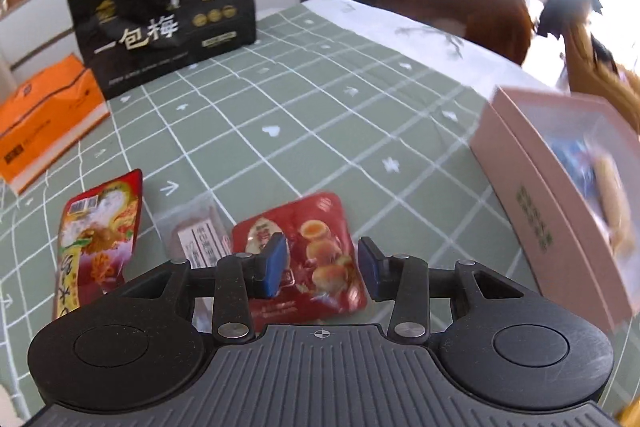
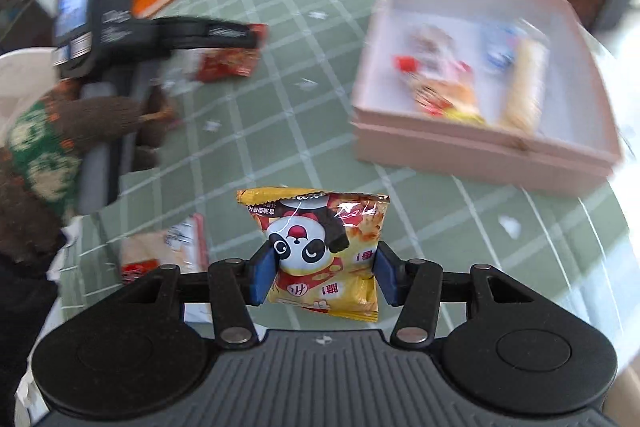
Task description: Organize snacks
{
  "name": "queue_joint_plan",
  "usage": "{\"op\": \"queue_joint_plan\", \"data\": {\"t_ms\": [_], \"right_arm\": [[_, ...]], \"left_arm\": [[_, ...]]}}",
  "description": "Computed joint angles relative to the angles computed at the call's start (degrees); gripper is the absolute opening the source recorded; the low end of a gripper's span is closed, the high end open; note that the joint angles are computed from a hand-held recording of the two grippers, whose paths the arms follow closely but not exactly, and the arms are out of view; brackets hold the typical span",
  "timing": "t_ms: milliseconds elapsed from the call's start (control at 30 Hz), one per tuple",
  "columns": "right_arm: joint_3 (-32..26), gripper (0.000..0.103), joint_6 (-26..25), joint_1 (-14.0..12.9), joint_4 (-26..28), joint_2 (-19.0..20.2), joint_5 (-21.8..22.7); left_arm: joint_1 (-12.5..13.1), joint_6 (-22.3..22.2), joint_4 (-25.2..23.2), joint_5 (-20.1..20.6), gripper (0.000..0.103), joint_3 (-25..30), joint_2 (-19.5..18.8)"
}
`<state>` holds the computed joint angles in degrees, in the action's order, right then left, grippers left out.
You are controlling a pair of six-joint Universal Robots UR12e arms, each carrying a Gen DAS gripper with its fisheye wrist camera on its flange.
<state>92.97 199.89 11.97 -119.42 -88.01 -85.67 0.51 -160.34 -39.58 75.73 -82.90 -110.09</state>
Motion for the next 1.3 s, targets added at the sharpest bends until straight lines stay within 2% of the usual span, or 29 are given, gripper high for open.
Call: {"op": "queue_joint_plan", "data": {"t_ms": [133, 267, 333, 400, 433, 533, 600, 633, 700, 733, 800, 833, 900, 933, 1000, 1033, 1067, 1100, 1133, 1200, 1233, 1267, 1300], "right_arm": [[1.99, 0.052, 3.66, -0.10, 0.62, -1.65, -2.06], [3.52, 0.053, 5.89, -0.03, 0.12, -2.67, -2.63], [3.90, 0.054, 6.67, 0.00, 0.68, -2.84, -3.19], [4.26, 0.061, 7.51, -0.01, 0.74, -2.93, -3.36], [4.50, 0.065, 7.75, -0.01, 0.52, -2.97, -3.51], [5.15, 0.076, 8.05, 0.15, 0.09, -3.10, -4.65], [5.52, 0.079, 8.34, 0.06, 0.02, -3.26, -4.56], [5.74, 0.080, 8.49, 0.00, 0.02, -3.32, -4.29], [6.35, 0.082, 8.96, -0.29, -0.13, -3.63, -3.57], [6.67, 0.083, 9.46, -0.38, -0.26, -3.80, -3.19], [7.44, 0.086, 10.12, -0.27, -1.36, -4.10, -3.18], [7.58, 0.087, 9.89, 0.01, -1.66, -4.09, -3.80], [7.52, 0.087, 8.61, 0.79, -1.69, -3.90, -5.43], [7.36, 0.087, 7.92, 1.23, -1.47, -3.72, -6.42], [6.89, 0.088, 6.26, 2.19, -0.77, -3.26, -8.53], [6.68, 0.089, 5.31, 2.60, -0.44, -3.04, -9.37], [6.51, 0.090, 4.35, 2.97, -0.07, -2.83, -10.12], [6.32, 0.094, 3.57, 3.24, 0.35, -2.60, -10.74], [6.06, 0.098, 3.17, 3.39, 0.78, -2.37, -11.04], [6.19, 0.101, 3.21, 3.25, 0.60, -2.33, -10.67], [6.21, 0.102, 3.11, 3.34, 0.62, -2.30, -10.78], [6.32, 0.103, 2.98, 3.29, 0.51, -2.36, -10.59], [6.46, 0.103, 2.75, 3.18, 0.33, -2.46, -10.28]], "left_arm": [[0.45, 3.21, -2.13, -2.18, 0.044, -1.64, 1.84], [1.08, 6.50, -2.21, -5.07, 0.036, -4.15, 3.79], [1.55, 7.92, -5.44, -7.46, 0.030, -4.49, 4.49], [2.17, 8.66, -10.76, -10.37, 0.027, -4.60, 4.98], [2.43, 8.68, -10.54, -11.23, 0.027, -5.37, 5.51], [2.96, 6.09, -9.07, -12.41, 0.027, -6.79, 6.29], [4.05, 1.35, -5.65, -15.80, 0.028, -7.83, 6.60], [4.41, -1.38, -2.68, -15.93, 0.029, -8.23, 6.68], [4.64, -8.62, 4.12, -12.96, 0.029, -8.41, 6.22], [4.77, -11.64, 5.43, -11.62, 0.030, -7.74, 5.69], [4.64, -16.33, 6.17, -7.51, 0.030, -5.48, 4.09], [4.23, -18.11, 6.18, -4.01, 0.030, -4.22, 3.15], [3.36, -20.91, 4.34, 2.74, 0.030, -1.33, 1.01], [3.27, -21.70, 2.86, 3.88, 0.030, 0.00, 0.07], [3.31, -21.16, -0.82, 2.16, 0.031, 2.20, -1.50], [3.14, -20.34, -1.95, 1.66, 0.036, 2.79, -1.99], [2.96, -19.32, -1.00, 1.14, 0.043, 2.71, -2.31], [2.68, -17.96, 0.15, 1.30, 0.045, 2.56, -2.53], [2.33, -16.47, 0.71, 2.05, 0.045, 2.50, -2.64], [1.76, -14.34, 0.57, 3.28, 0.045, 2.60, -2.68], [1.80, -13.41, 0.09, 2.48, 0.043, 2.39, -2.43], [2.01, -12.03, -0.62, 0.51, 0.039, 1.92, -1.96], [2.23, -10.25, -1.64, -1.59, 0.039, 1.61, -1.51]]}}
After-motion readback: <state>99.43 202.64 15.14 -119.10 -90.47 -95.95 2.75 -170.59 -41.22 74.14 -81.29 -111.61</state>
